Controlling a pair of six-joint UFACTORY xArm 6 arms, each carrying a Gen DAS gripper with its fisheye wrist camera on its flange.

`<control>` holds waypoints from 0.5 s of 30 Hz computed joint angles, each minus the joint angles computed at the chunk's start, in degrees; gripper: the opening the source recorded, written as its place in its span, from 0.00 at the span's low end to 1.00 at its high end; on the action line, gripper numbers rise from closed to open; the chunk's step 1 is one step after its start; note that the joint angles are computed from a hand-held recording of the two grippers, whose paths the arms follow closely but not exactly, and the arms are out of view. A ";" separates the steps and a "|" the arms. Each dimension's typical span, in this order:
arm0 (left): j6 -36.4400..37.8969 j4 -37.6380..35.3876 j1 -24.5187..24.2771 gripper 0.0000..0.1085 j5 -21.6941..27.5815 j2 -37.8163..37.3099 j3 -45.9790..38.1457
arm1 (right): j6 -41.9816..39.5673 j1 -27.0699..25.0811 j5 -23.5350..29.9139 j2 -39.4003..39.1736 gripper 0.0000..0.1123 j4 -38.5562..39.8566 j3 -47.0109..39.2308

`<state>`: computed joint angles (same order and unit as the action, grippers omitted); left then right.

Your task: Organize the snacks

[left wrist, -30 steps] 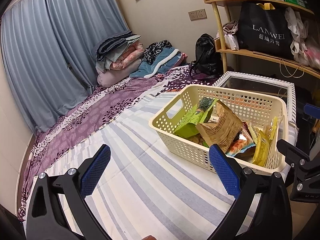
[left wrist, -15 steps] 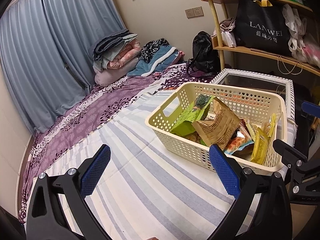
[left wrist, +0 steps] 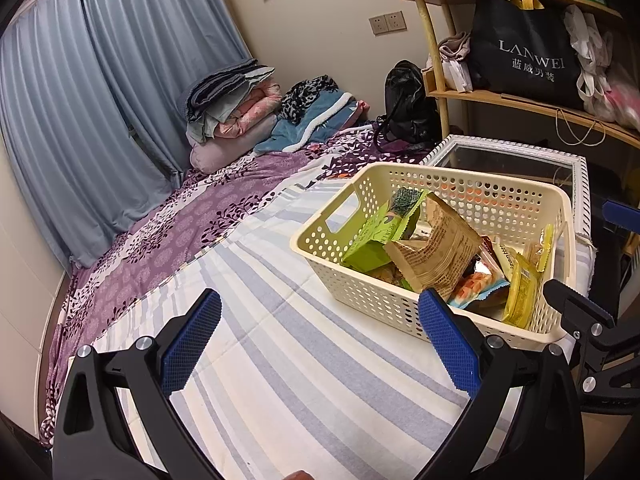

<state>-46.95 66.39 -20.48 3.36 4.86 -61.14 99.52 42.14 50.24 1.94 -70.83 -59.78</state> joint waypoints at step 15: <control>3.37 -4.21 -0.26 0.92 0.25 0.75 -0.17 | -0.11 -0.39 -0.53 0.25 0.87 0.11 -0.07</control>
<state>-43.58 62.18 -20.74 3.61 5.61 -61.31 99.41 41.75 49.72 2.19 -70.73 -59.85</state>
